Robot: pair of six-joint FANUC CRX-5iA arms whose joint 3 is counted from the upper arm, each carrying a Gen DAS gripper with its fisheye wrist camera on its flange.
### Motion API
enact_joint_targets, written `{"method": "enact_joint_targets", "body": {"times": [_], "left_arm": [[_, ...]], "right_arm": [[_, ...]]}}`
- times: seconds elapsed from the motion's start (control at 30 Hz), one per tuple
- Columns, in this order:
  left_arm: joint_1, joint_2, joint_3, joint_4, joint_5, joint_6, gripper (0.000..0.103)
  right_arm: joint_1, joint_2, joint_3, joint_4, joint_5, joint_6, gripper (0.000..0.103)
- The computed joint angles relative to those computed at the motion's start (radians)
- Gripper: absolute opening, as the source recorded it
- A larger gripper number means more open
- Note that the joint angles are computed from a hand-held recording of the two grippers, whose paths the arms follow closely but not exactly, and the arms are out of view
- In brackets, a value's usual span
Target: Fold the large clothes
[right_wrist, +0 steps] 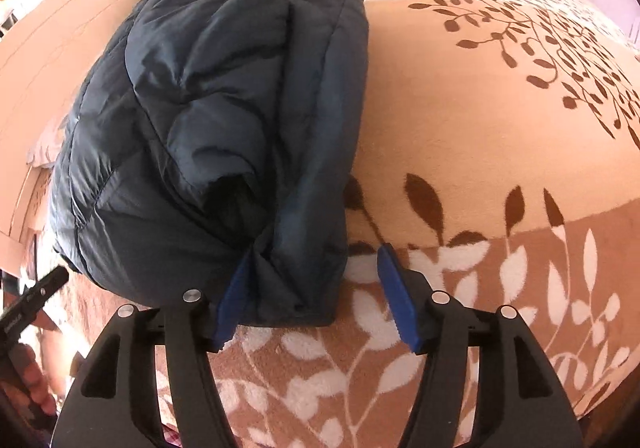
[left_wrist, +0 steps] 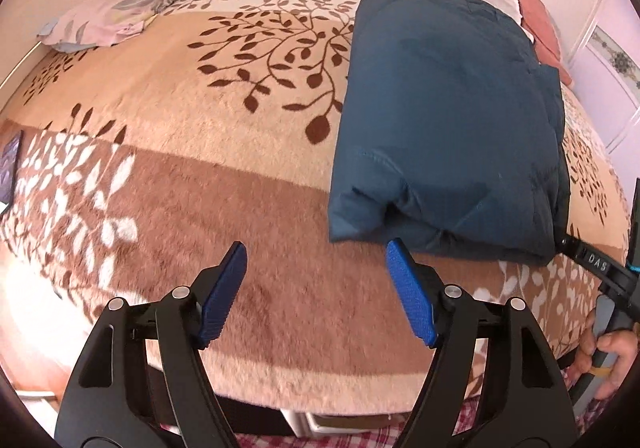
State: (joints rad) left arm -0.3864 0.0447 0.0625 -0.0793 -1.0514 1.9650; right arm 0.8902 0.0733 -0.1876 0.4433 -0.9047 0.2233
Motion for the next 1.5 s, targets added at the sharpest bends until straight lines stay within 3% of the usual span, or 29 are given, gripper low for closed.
{"method": "enact_joint_targets", "body": {"times": [0.47, 0.8, 1.1, 1.5], "left_arm": [[-0.079, -0.028, 0.022, -0.061, -0.047, 0.079, 0.072], [-0.125, -0.041, 0.031, -0.071, -0.064, 0.111, 0.072], [-0.178, -0.069, 0.015, -0.1, -0.089, 0.13, 0.072], [-0.209, -0.09, -0.011, -0.107, -0.121, 0.164, 0.072]], "right_arm": [[0.072, -0.048, 0.01, 0.019, -0.067, -0.072, 0.062], [0.195, -0.113, -0.057, 0.064, -0.134, -0.123, 0.063], [0.301, -0.101, -0.063, 0.129, -0.181, -0.107, 0.063], [0.344, -0.103, -0.07, 0.13, -0.218, -0.113, 0.063]]}}
